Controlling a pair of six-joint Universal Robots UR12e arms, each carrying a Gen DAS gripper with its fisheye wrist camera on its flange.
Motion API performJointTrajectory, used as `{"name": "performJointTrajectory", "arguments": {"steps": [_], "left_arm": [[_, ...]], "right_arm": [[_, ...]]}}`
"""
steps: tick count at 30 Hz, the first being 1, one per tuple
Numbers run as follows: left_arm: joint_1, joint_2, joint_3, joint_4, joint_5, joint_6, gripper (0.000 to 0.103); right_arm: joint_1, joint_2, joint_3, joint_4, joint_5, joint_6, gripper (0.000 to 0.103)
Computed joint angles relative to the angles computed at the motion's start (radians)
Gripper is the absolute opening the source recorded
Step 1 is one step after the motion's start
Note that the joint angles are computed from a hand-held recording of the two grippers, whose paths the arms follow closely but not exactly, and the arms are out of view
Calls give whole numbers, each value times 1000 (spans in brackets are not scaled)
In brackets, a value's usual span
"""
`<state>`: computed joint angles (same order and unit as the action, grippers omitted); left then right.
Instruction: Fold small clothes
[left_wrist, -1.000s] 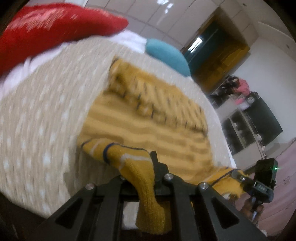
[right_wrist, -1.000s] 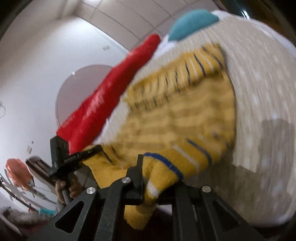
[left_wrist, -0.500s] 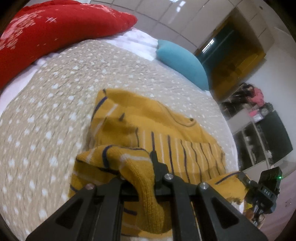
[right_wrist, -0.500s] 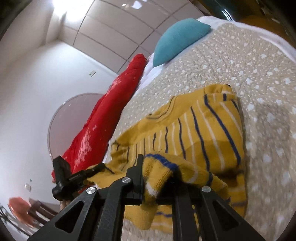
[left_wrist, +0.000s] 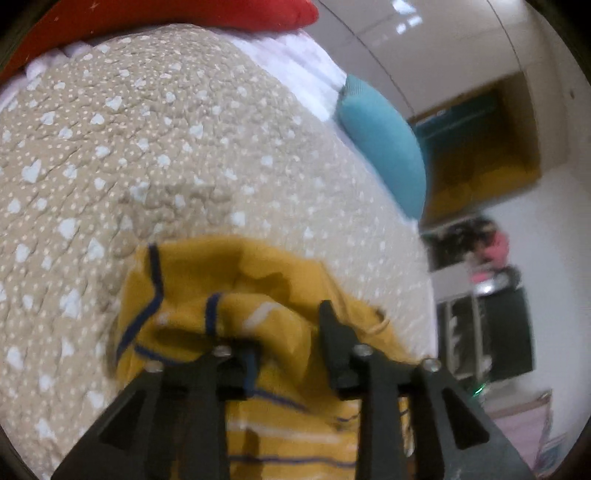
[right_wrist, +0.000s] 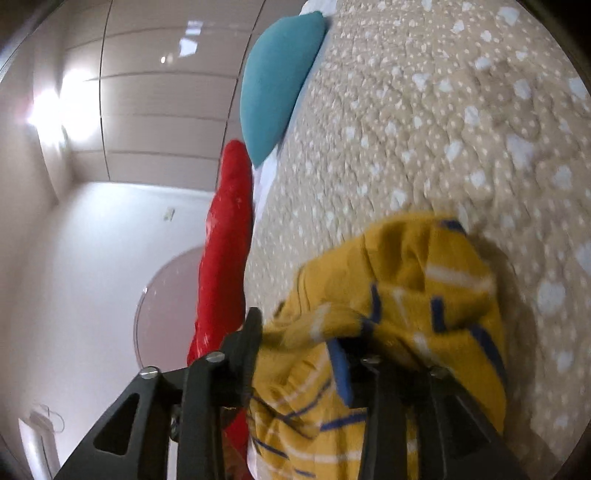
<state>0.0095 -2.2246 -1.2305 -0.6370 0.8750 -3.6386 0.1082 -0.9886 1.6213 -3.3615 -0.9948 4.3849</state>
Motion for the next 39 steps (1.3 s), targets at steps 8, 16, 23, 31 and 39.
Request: {"name": "performJointTrajectory", "arguments": {"steps": [8, 16, 23, 31, 39], "left_arm": [[27, -13, -7, 115, 22, -167, 67], [14, 59, -49, -22, 158, 70, 67], [-11, 159, -175, -49, 308, 280, 70], [-35, 204, -300, -25, 461, 370, 72], [-4, 292, -403, 21, 425, 320, 72]], "right_arm": [[-20, 59, -48, -129, -10, 205, 64], [-35, 49, -48, -148, -33, 285, 82], [-22, -58, -8, 78, -18, -75, 84], [47, -190, 56, 568, -158, -649, 54], [64, -262, 130, 585, -364, -663, 32]]}}
